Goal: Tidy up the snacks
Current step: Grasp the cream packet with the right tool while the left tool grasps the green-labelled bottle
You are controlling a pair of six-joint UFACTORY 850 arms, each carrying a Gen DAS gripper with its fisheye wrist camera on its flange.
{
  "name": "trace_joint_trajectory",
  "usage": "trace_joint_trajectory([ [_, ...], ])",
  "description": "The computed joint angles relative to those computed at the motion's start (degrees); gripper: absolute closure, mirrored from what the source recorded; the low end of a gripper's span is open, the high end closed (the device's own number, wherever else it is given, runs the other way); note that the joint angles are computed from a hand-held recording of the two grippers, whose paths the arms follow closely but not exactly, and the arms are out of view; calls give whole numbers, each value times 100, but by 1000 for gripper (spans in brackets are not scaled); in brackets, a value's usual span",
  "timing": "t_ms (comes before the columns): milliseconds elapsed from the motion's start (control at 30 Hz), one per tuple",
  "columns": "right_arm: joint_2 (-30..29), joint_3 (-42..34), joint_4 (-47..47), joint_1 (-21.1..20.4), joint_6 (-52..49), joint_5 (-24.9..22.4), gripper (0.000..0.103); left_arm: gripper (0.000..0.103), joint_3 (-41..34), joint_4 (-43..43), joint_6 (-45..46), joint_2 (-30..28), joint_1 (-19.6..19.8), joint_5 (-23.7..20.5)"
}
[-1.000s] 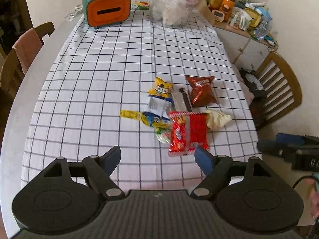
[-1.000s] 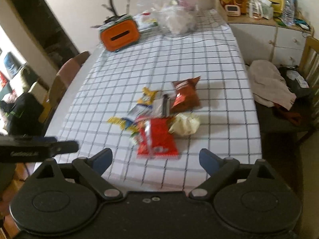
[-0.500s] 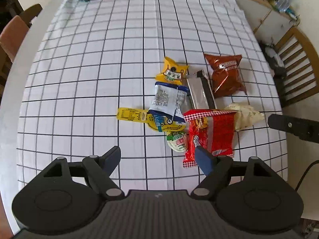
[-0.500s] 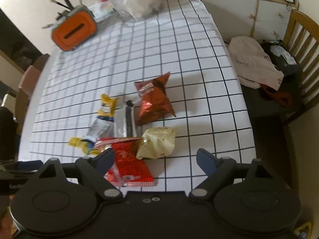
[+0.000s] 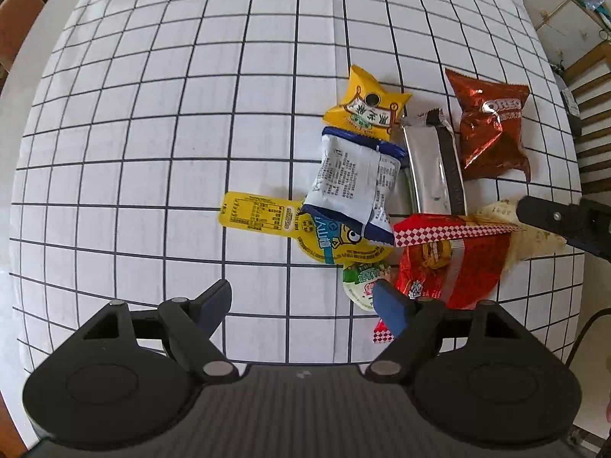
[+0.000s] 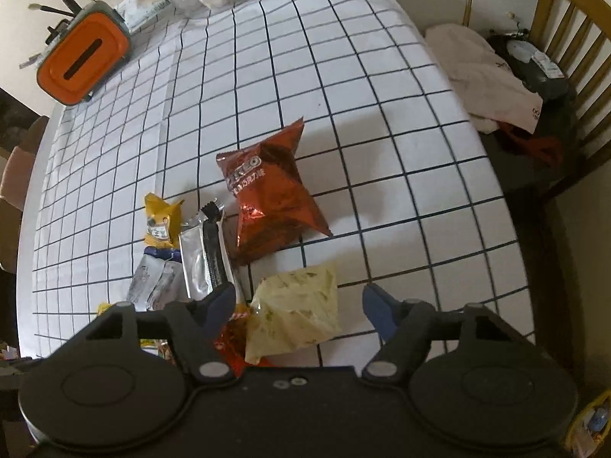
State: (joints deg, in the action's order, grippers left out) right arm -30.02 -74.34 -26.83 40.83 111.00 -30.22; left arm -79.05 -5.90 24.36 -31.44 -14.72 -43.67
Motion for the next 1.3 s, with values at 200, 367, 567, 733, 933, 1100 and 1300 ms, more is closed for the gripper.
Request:
trace_joint_trajectory([
  [200,-164,-97,220,-57,-155,-11,43,23,-7,-54,-49,-125,-59,-41],
  [367,-226,-89,325,-80,-245,165,45,34,-28,-120,-44,-221,-115,-85],
  [567,-208,8,330,-84,-199,348,48,42,-10,-233,-125,-292,-186,-52],
  [733,-161,94,323,-95,-193,437,48,43,-7,-250,-189,-328,-300,-39],
  [933,-151,140,257,-81,-122,477,50,52,31,-121,-296,-369,-365,63],
  [1100,-115,187,12,-26,190,435,55,64,151,21,-454,-312,-449,270],
  [1300,-17,308,-243,50,540,402,59,69,67,-375,-158,-337,-295,163],
])
